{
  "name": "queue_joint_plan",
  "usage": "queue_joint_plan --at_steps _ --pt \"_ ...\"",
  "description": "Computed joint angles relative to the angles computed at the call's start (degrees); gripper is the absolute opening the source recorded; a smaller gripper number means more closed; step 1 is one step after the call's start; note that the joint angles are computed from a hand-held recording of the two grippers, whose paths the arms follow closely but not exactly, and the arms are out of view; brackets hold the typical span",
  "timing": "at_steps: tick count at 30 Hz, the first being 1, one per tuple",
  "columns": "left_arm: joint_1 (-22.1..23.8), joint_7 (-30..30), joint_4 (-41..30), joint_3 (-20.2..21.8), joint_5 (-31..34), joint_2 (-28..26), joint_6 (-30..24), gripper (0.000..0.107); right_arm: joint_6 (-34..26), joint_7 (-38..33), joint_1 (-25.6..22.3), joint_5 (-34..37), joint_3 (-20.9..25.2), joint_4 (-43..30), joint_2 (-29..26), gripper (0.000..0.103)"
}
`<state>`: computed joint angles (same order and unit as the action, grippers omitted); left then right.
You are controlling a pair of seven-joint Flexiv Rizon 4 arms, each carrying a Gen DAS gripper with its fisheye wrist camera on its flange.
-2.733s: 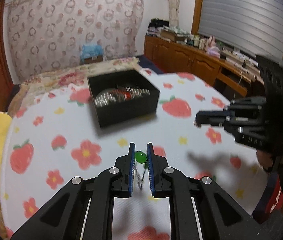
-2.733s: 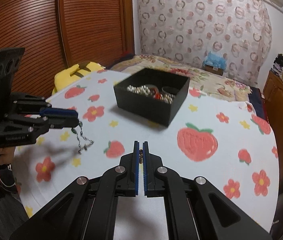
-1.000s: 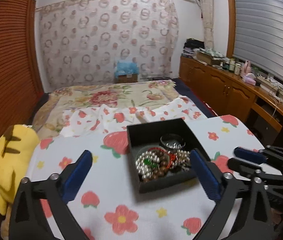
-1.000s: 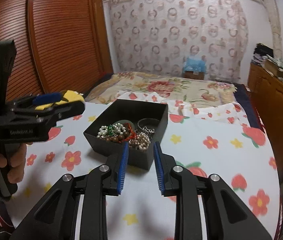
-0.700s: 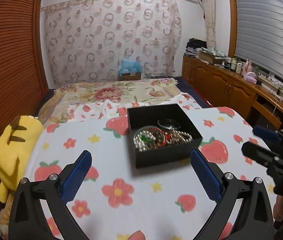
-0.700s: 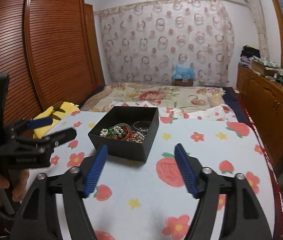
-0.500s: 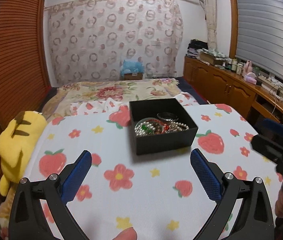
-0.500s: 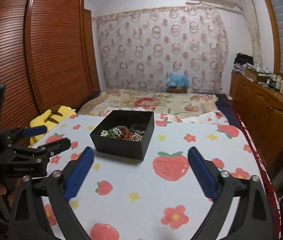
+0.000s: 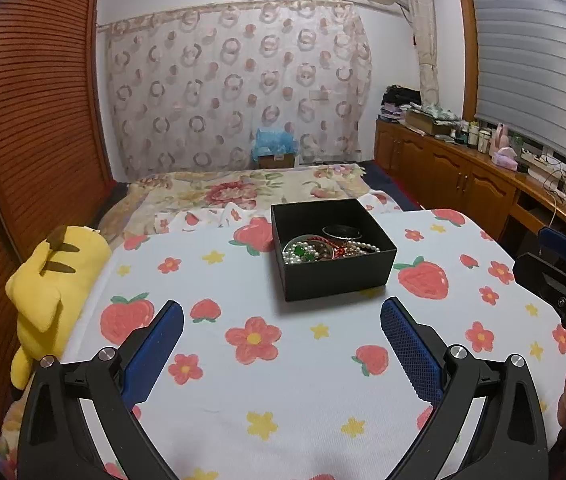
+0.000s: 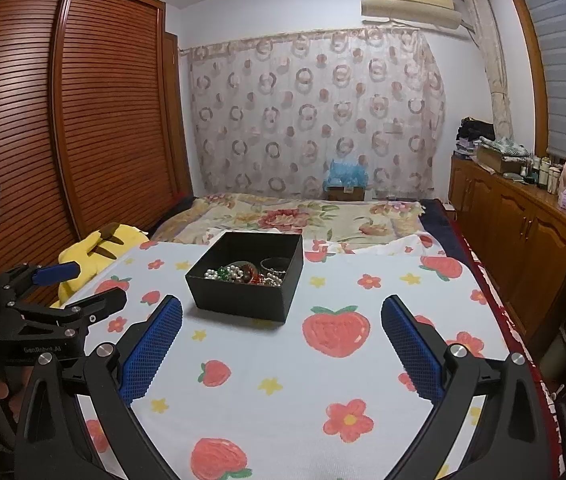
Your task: Organize jewelry
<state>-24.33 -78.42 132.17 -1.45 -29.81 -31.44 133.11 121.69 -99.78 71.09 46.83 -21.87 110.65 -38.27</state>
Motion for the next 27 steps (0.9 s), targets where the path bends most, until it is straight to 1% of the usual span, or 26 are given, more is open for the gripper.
queue_joint_plan --at_steps 9,19,27 --pt "0.21 -0.57 0.08 -0.15 0.60 -0.02 0.25 0.095 0.85 -0.10 -0.63 0.63 1.00 0.18 0.07 0.100" --pt "0.22 -0.86 0.30 -0.32 0.88 0.04 0.50 0.095 1.14 -2.23 -1.38 2.37 1.99 -0.65 0.14 0.100" --pt "-0.79 -0.84 0.54 -0.42 0.15 0.14 1.26 0.095 1.55 -3.84 -2.77 3.15 3.82 -1.30 0.45 0.100"
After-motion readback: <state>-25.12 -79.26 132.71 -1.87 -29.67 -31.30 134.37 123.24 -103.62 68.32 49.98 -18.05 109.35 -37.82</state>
